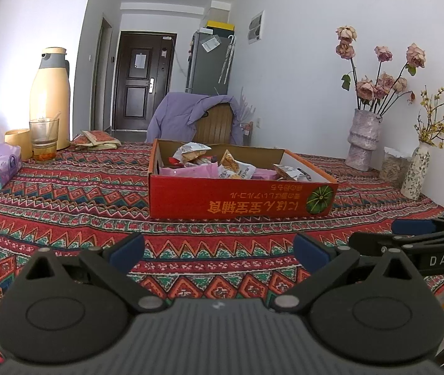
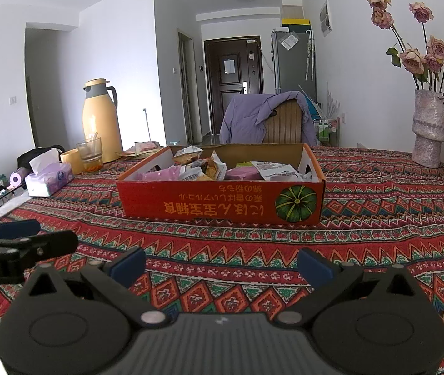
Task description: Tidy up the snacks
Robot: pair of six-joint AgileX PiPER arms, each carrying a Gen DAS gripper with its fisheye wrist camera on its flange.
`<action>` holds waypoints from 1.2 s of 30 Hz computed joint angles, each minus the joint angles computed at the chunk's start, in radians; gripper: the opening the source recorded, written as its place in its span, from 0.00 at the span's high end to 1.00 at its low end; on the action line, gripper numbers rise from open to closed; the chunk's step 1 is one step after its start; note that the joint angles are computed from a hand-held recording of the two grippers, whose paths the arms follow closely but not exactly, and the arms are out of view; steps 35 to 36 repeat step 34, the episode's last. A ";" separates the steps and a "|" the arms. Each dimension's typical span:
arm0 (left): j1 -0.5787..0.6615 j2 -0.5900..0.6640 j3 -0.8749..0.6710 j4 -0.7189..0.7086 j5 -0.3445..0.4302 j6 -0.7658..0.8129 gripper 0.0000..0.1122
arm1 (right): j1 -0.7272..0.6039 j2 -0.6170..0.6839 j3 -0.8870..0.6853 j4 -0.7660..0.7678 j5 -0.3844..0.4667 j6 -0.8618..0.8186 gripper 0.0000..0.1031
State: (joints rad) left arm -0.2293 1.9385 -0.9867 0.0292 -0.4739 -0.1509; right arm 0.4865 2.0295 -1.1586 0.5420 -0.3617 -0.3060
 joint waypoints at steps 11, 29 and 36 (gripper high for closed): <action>0.001 0.001 0.005 0.002 -0.011 0.002 0.08 | 0.000 0.000 -0.001 0.000 0.001 0.000 0.00; 0.003 0.007 0.010 0.020 -0.022 -0.018 0.08 | 0.003 0.008 0.007 0.004 -0.004 0.001 0.00; 0.006 0.014 0.008 0.042 -0.031 -0.034 0.08 | 0.001 0.012 0.002 0.005 0.006 -0.001 0.00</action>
